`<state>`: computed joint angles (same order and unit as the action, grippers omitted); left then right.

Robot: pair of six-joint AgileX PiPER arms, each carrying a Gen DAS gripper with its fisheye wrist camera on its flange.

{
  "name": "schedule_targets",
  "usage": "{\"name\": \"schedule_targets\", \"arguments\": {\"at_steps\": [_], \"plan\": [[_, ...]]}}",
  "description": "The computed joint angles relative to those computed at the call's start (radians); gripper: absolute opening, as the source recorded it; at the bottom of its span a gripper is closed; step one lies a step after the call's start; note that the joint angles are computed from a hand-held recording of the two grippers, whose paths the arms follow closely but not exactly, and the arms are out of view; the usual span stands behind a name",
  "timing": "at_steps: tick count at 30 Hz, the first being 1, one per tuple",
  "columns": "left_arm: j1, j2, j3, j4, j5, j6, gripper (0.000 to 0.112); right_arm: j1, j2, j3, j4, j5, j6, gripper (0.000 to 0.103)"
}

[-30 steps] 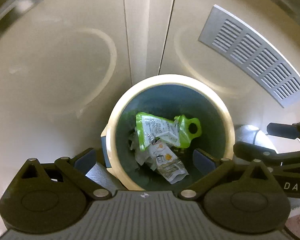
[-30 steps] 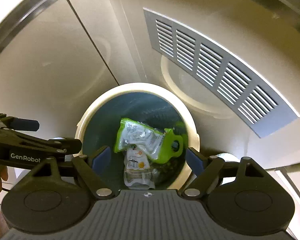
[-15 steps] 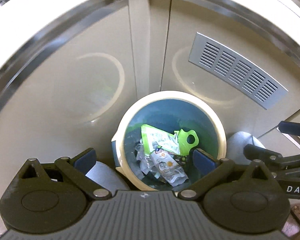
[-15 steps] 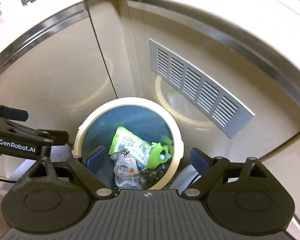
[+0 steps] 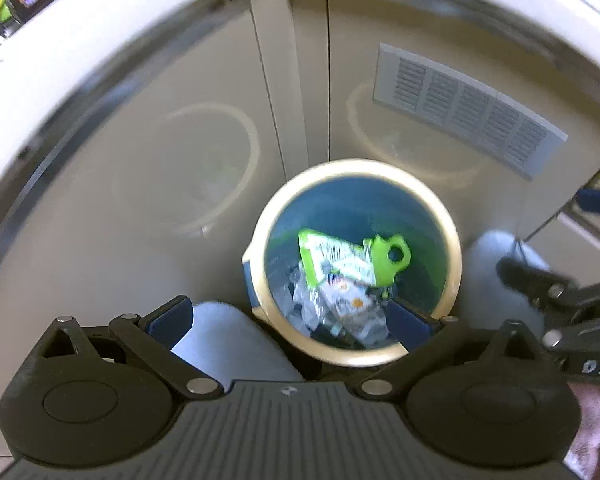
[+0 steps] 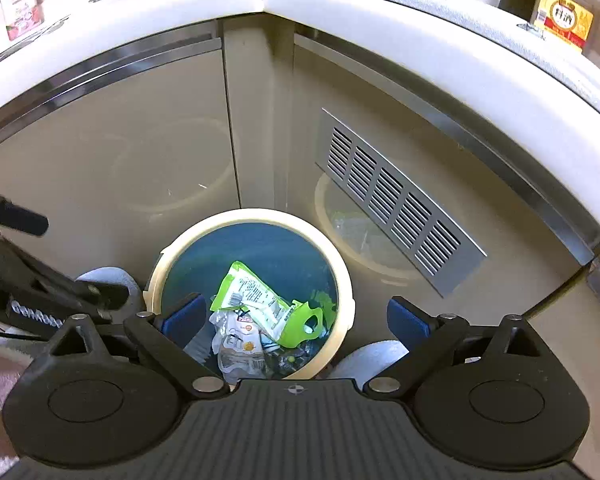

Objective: Collect trash

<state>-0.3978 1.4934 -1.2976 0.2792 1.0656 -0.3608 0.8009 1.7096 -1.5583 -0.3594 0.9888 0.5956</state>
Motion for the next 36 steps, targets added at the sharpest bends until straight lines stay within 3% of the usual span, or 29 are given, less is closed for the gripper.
{"name": "schedule_targets", "arguments": {"at_steps": [8,14,36], "plan": [[-0.029,-0.005,-0.012,0.090,0.045,-0.031,0.103,0.000,0.002,-0.001,-0.003,0.003,0.010,0.098],[0.066,0.028,-0.062,-0.097,0.076,0.083,0.103,0.004,0.000,0.008,-0.011,-0.006,0.019,0.098],[0.053,0.077,-0.046,-0.081,0.096,0.062,0.103,-0.019,0.031,-0.018,0.033,0.001,-0.032,0.103]]}}
